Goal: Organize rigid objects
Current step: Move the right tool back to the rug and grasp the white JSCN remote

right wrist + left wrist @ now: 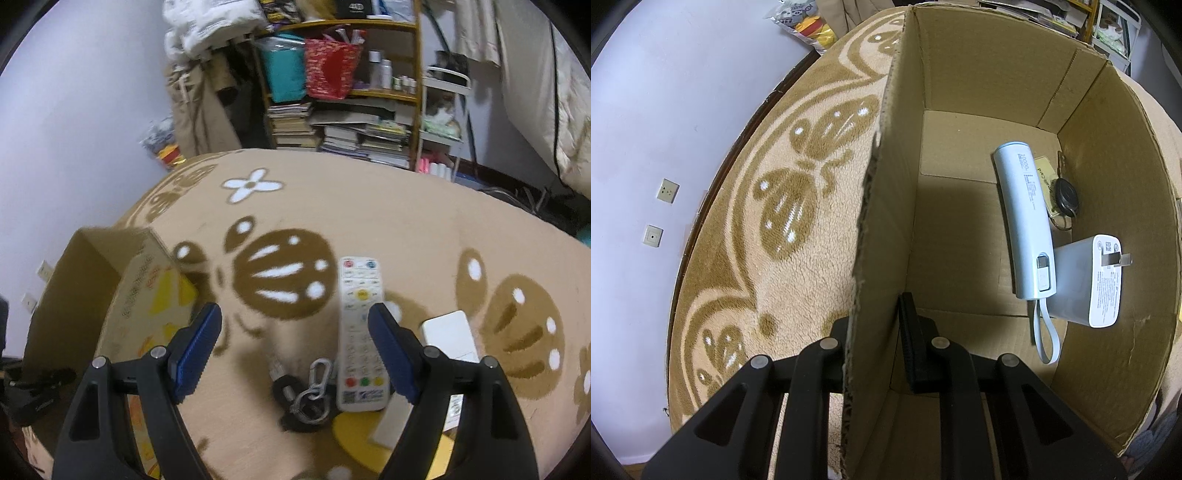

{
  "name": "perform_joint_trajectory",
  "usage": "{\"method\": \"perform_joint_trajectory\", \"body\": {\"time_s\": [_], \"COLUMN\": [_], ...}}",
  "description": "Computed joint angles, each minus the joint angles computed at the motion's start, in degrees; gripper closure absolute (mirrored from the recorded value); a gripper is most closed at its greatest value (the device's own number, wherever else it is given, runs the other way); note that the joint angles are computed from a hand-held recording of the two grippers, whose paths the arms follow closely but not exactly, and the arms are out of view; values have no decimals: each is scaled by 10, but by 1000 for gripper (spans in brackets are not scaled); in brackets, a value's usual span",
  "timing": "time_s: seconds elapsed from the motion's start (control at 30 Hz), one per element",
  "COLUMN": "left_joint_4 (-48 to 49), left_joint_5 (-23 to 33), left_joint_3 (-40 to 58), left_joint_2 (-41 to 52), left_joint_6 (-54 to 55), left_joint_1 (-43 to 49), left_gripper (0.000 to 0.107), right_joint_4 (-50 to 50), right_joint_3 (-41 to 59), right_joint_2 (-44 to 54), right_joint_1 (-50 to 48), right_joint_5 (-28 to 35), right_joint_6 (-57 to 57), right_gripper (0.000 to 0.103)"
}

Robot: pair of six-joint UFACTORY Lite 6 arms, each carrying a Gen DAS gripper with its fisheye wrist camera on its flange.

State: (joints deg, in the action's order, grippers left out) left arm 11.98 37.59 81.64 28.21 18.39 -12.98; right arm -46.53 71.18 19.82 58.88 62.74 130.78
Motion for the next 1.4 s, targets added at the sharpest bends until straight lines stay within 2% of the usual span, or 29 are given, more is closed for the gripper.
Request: {"method": "perform_joint_trajectory", "body": {"time_s": [0.2,0.27,0.4,0.6,0.73,0.77,0.9,0.93,0.97,1.4], "left_joint_4": [0,0,0,0,0,0,0,0,0,3], "left_joint_5": [1,0,0,0,1,1,1,1,1,-3], "left_joint_3": [1,1,1,1,1,1,1,1,1,-2], "left_joint_2": [1,0,0,1,1,1,1,1,1,1], "left_joint_6": [1,0,0,0,0,0,0,0,0,-1], "left_joint_1": [0,0,0,0,0,0,0,0,0,0], "left_gripper": [91,91,91,91,91,91,91,91,91,91], "right_joint_4": [-10,-16,-21,-34,-41,-39,-36,-30,-18,0], "right_joint_3": [-80,-99,-139,-196,-214,-215,-209,-204,-197,-157], "right_joint_2": [-28,-32,-40,-54,-51,-47,-36,-33,-27,-13], "right_joint_1": [-24,-29,-49,-67,-82,-84,-85,-85,-85,-67], "right_joint_5": [-47,-65,-109,-164,-206,-213,-212,-208,-200,-156], "right_joint_6": [46,61,80,132,143,143,140,133,119,109], "right_gripper": [19,27,33,34,49,49,51,57,58,59]}}
